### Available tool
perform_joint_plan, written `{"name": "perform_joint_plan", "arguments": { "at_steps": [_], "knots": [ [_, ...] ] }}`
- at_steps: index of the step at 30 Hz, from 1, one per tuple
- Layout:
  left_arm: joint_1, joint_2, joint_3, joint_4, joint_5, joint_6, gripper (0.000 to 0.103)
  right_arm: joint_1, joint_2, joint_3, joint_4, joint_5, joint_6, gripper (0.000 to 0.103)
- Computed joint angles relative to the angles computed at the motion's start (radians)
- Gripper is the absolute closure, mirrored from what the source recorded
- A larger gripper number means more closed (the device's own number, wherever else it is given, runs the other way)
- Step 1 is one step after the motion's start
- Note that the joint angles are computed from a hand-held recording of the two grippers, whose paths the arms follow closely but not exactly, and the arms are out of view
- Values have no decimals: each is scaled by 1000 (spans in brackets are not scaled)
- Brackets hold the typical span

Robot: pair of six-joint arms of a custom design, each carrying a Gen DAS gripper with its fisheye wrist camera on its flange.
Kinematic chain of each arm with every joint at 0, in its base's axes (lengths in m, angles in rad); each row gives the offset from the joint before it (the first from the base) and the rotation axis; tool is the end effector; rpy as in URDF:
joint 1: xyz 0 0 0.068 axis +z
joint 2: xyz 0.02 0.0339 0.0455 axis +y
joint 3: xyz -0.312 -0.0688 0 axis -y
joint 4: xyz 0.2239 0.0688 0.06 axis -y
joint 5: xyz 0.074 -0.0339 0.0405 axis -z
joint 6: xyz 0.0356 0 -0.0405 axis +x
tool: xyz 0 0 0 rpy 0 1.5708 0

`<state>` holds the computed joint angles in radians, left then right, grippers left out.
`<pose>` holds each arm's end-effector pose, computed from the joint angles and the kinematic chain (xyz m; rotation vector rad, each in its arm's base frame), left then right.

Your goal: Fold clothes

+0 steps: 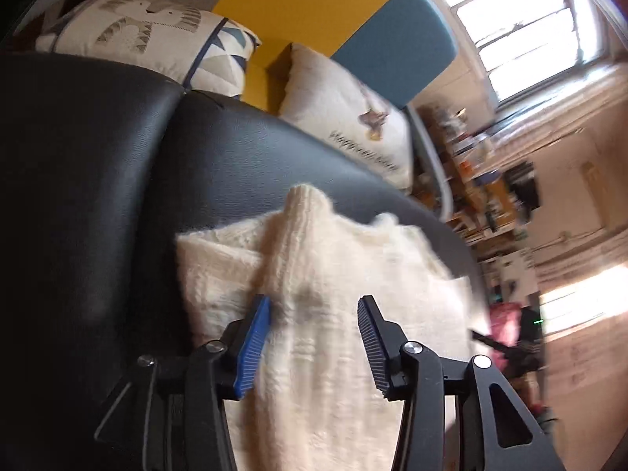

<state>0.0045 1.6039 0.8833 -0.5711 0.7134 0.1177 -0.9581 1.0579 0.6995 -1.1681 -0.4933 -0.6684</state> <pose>0.2661 -0.0221 0.2257 0.2899 2.6520 -0.9681 0.0726 -0.0740 0.2578 0.3778 2.6953 0.4271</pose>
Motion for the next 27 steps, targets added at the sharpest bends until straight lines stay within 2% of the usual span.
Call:
{"name": "perform_joint_plan", "arguments": {
  "at_steps": [1, 4, 6, 8, 10, 12, 14, 16, 18, 20, 23, 25, 27],
  "knots": [
    [-12, -14, -16, 20, -29, 7, 98, 1, -11, 21, -17, -13, -11, 92],
    [10, -71, -68, 75, -47, 23, 99, -11, -25, 83, -31, -41, -13, 95],
    [29, -80, -82, 121, -49, -11, 99, -21, 3, 76, 22, -24, 22, 98],
    [36, -75, -93, 169, -59, -50, 99, -2, 31, 23, 87, 7, 48, 98],
    [4, -48, -99, 183, -109, -65, 98, -10, 37, -23, 116, 10, 35, 98],
    [-4, -42, -112, 202, -120, -92, 97, -163, 104, -9, 40, -129, -76, 88],
    [19, -35, -115, 215, -81, -129, 91, -256, 173, 17, -39, -211, -168, 74],
    [43, -29, -108, 224, -40, -144, 80, -253, 205, 35, -54, -235, -178, 74],
    [50, -20, -94, 217, -19, -128, 77, -217, 190, 51, -36, -232, -143, 74],
    [50, -14, -81, 207, -2, -122, 77, -229, 173, 73, -58, -231, -160, 74],
    [50, -25, -82, 218, 12, -120, 70, -301, 222, 99, -161, -282, -310, 74],
    [47, -9, -72, 203, 36, -93, 61, -217, 221, 80, -92, -278, -226, 72],
    [27, 9, -58, 181, 43, -61, 59, -125, 232, 61, -18, -266, -127, 72]
  ]
}}
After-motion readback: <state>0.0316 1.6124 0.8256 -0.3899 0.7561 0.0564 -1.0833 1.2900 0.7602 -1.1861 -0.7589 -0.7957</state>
